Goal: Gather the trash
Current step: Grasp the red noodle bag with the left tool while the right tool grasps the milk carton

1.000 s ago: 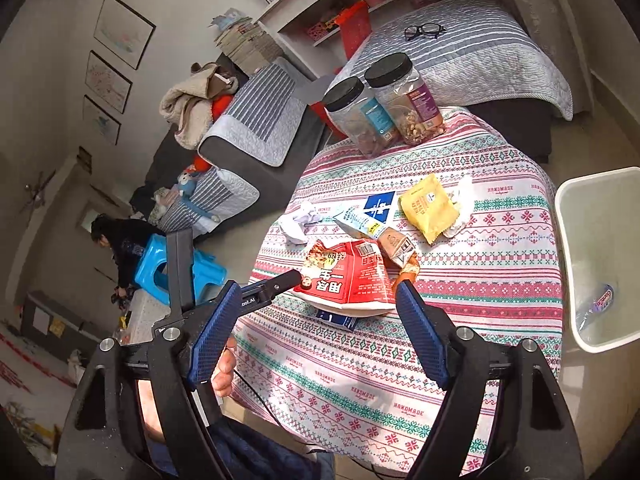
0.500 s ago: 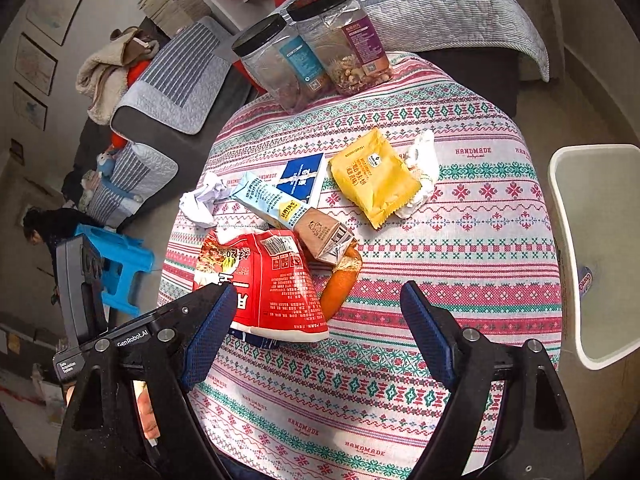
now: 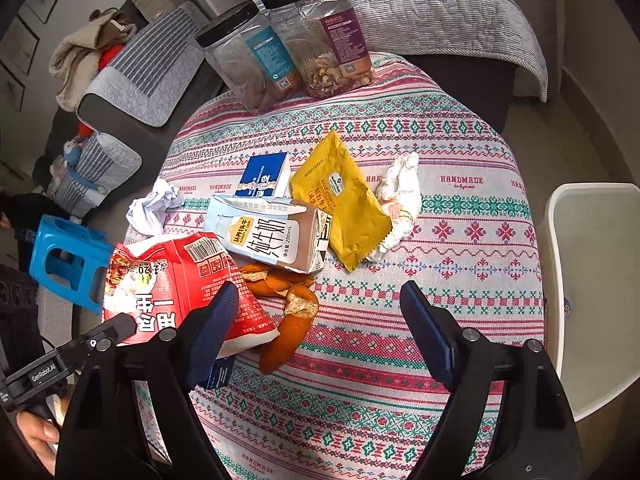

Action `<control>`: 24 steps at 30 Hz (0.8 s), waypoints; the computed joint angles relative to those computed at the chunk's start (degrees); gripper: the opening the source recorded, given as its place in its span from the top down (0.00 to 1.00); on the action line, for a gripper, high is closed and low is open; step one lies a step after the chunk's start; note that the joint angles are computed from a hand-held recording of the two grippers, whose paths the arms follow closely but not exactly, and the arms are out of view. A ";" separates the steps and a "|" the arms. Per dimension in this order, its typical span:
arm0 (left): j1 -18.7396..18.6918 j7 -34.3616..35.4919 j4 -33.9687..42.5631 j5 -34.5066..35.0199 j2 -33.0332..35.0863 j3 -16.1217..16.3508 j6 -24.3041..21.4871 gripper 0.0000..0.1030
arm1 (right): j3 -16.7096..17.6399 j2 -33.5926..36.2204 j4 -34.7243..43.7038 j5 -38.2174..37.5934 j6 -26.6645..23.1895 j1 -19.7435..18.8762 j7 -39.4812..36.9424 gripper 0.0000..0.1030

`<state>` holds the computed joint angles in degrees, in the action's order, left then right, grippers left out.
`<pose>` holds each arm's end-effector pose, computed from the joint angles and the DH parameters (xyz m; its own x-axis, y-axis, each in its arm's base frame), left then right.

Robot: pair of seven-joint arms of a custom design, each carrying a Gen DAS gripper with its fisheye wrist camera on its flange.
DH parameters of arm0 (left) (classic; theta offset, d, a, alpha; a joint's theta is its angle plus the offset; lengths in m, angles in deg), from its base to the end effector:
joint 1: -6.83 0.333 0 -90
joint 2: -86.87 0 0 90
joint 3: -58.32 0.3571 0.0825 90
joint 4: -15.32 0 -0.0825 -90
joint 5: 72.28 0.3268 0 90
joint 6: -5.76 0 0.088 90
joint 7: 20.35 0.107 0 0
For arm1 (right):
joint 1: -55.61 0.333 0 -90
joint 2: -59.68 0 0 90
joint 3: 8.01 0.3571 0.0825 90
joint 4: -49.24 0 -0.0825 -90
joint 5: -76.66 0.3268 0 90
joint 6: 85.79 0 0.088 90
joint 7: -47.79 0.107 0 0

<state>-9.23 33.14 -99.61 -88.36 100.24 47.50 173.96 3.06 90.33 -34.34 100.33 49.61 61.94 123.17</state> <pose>0.5516 -0.2482 0.4974 0.2542 -0.7837 0.5668 -0.8019 -0.4984 -0.3294 0.6805 0.1841 0.4778 0.3229 -0.8716 -0.3688 -0.9049 -0.1701 -0.3902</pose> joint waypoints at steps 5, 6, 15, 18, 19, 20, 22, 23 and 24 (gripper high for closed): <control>-3.79 -12.18 -5.33 9.52 -5.17 6.90 4.08 0.81 | -0.18 3.54 4.54 -2.54 -0.70 1.06 0.35 0.24; -4.70 -16.68 -6.04 13.82 -6.01 8.88 4.08 0.80 | 0.26 4.10 5.11 -2.68 -1.02 1.14 -0.21 0.24; -2.24 -31.51 -7.10 29.70 -8.50 9.62 0.06 0.80 | -1.17 4.90 2.78 -19.27 9.71 8.19 -13.09 0.28; -0.14 -32.57 -6.83 30.91 -8.44 7.94 -0.74 0.80 | -3.59 6.60 3.08 -25.66 12.85 10.74 -14.34 0.28; 0.69 -32.07 -6.73 30.46 -8.25 7.08 -0.81 0.80 | -3.64 7.52 3.67 -27.17 13.51 10.93 -15.18 0.29; 1.42 -31.30 -6.54 29.79 -7.93 6.20 -0.88 0.80 | -3.20 8.41 4.46 -27.77 13.51 10.73 -15.93 0.30; 2.23 -30.05 -5.94 28.65 -7.38 5.10 -1.23 0.80 | -3.11 9.99 6.31 -28.41 12.63 10.93 -15.75 0.35; 2.40 -29.78 -5.74 28.45 -7.21 4.89 -1.22 0.80 | -2.84 10.15 6.22 -28.57 13.17 10.85 -15.92 0.36; 2.42 -29.87 -5.65 28.59 -7.17 4.89 -1.22 0.80 | -1.96 10.08 6.00 -28.14 13.42 10.27 -16.63 0.38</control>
<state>-6.81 3.27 -105.26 -59.77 93.07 52.39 172.74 1.09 100.42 -28.34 72.19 63.03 72.21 106.55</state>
